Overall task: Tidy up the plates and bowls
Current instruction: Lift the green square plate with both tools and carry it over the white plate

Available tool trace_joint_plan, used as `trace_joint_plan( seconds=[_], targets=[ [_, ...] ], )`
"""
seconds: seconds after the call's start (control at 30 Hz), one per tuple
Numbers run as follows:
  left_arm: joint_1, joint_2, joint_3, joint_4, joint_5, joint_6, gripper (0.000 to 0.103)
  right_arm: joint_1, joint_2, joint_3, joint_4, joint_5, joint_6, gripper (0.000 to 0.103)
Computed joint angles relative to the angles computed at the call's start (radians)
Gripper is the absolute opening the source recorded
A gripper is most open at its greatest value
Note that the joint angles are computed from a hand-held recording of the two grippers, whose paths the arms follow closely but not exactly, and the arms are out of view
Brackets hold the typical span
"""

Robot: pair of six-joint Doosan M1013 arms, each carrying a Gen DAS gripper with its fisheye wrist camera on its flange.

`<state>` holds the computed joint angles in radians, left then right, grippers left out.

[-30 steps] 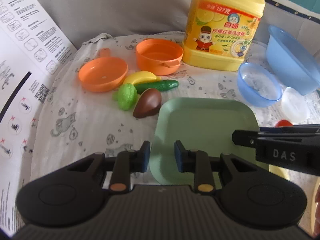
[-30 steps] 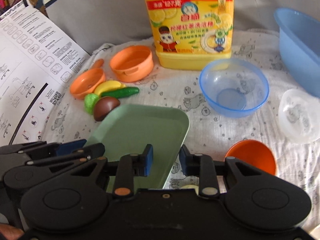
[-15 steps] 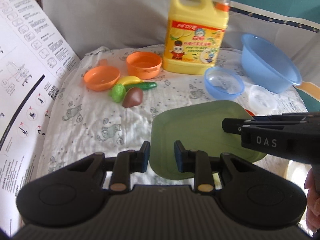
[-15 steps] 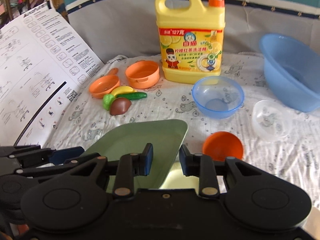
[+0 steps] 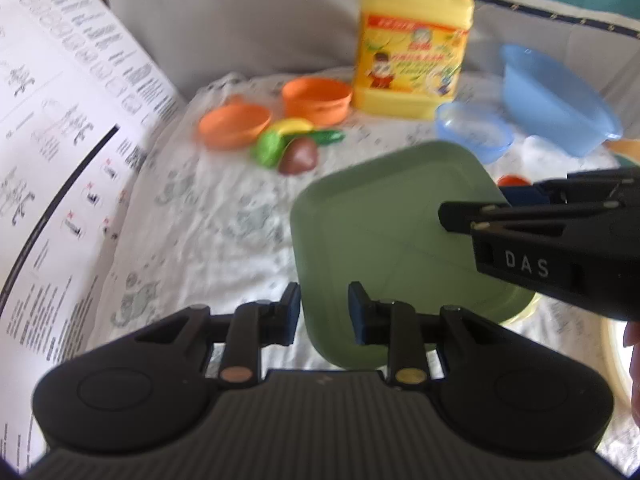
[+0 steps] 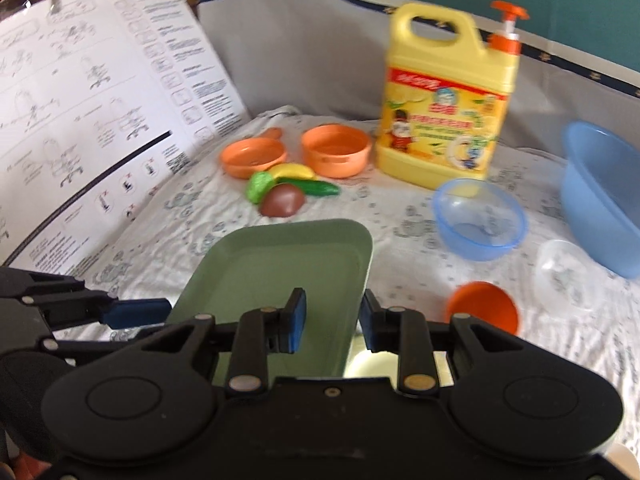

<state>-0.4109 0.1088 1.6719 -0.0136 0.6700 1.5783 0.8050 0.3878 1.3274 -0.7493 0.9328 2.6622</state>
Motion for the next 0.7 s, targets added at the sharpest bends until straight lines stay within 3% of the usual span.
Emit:
trace_joint_plan(
  seconds=[0.3,0.57,0.7],
  targets=[
    [0.024,0.049,-0.021,-0.022,0.042,0.002,0.023,-0.028,0.055,-0.048,0.078,-0.008,-0.071,0.029],
    [0.040,0.098,-0.077,-0.075,0.082,0.006,0.045,-0.083,0.059,-0.058,0.211,-0.012,-0.101,0.030],
    [0.033,0.108,-0.090,-0.081,0.080,0.032,0.038,-0.088,0.064,-0.063,0.242,-0.013,-0.122,0.029]
  ],
)
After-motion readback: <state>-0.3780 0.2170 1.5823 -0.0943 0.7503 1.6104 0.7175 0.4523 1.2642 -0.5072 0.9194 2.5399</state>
